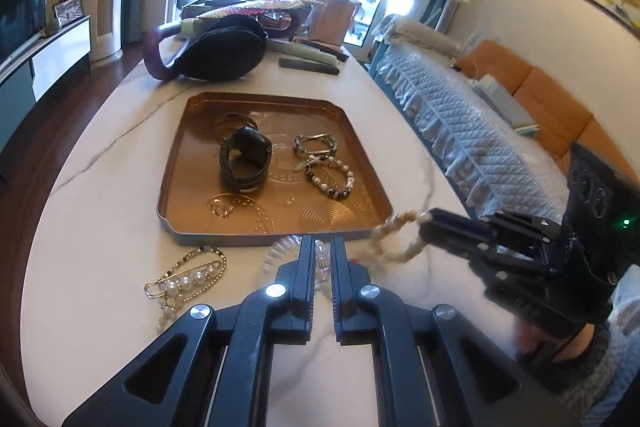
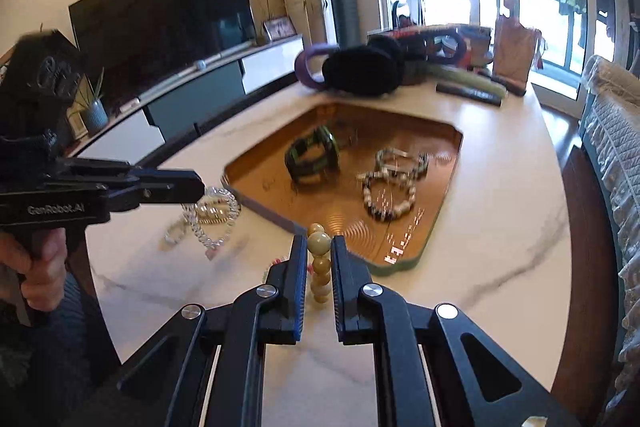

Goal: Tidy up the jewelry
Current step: 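Grasp a clear beaded bracelet with the left gripper while the right gripper grasps an amber bead strand, then carry the clear bracelet and amber strand over the copper tray and open both grippers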

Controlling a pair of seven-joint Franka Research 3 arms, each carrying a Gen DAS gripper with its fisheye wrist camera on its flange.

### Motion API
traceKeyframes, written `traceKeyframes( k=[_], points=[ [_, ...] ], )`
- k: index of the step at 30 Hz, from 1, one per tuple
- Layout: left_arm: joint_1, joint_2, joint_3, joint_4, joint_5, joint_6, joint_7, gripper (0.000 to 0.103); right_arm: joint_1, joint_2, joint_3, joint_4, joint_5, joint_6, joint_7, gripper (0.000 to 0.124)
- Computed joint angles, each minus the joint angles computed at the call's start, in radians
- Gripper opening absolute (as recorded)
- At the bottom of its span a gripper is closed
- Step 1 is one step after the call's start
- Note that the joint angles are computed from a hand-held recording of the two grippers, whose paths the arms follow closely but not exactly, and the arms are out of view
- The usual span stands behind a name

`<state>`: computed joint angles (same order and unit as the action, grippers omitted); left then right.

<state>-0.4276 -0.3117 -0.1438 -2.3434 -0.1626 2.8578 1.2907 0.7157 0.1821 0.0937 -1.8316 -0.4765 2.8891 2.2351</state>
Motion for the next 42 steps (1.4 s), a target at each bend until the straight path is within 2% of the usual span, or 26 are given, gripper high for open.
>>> traceKeyframes(
  k=[4, 8, 10, 13, 18, 23, 28, 32, 34, 38, 42],
  points=[
    [0.007, -0.009, -0.011, -0.008, 0.019, 0.003, -0.017, 0.007, 0.020, -0.020, -0.027, -0.002, -0.114, 0.010, 0.096, 0.010],
    [0.047, -0.016, -0.049, -0.012, 0.092, -0.007, -0.082, 0.007, -0.008, -0.011, 0.009, 0.002, -0.053, -0.007, 0.053, 0.010],
    [0.090, -0.023, -0.091, -0.006, 0.174, -0.021, -0.149, 0.007, -0.009, -0.011, 0.013, -0.001, -0.033, -0.015, 0.042, 0.010],
    [0.106, -0.038, -0.112, 0.001, 0.248, -0.028, -0.211, 0.007, -0.012, -0.024, 0.024, -0.015, 0.004, 0.001, 0.021, 0.010],
    [0.127, -0.066, -0.143, 0.022, 0.362, -0.008, -0.290, 0.007, 0.017, -0.062, 0.007, 0.001, -0.153, -0.003, 0.126, 0.010],
    [0.118, -0.058, -0.123, 0.077, 0.402, -0.004, -0.299, 0.007, -0.002, -0.072, 0.030, 0.048, -0.226, -0.021, 0.179, 0.010],
    [0.106, -0.059, -0.077, 0.118, 0.369, 0.015, -0.283, 0.007, -0.021, -0.075, 0.040, 0.112, -0.234, -0.033, 0.185, 0.010],
    [0.113, -0.044, -0.060, 0.157, 0.346, 0.028, -0.274, 0.007, -0.033, -0.043, 0.050, 0.192, -0.174, -0.050, 0.116, 0.011],
    [0.095, -0.017, -0.034, 0.187, 0.307, 0.035, -0.246, 0.007, -0.038, -0.005, 0.058, 0.247, -0.092, -0.054, 0.038, 0.011],
    [0.087, 0.027, -0.012, 0.227, 0.253, 0.042, -0.184, 0.007, -0.017, 0.061, 0.031, 0.333, -0.003, -0.068, -0.034, 0.011],
    [0.062, 0.070, 0.020, 0.198, 0.146, 0.069, -0.119, 0.007, -0.003, 0.106, 0.005, 0.350, 0.088, -0.053, -0.071, 0.011]
  ],
)
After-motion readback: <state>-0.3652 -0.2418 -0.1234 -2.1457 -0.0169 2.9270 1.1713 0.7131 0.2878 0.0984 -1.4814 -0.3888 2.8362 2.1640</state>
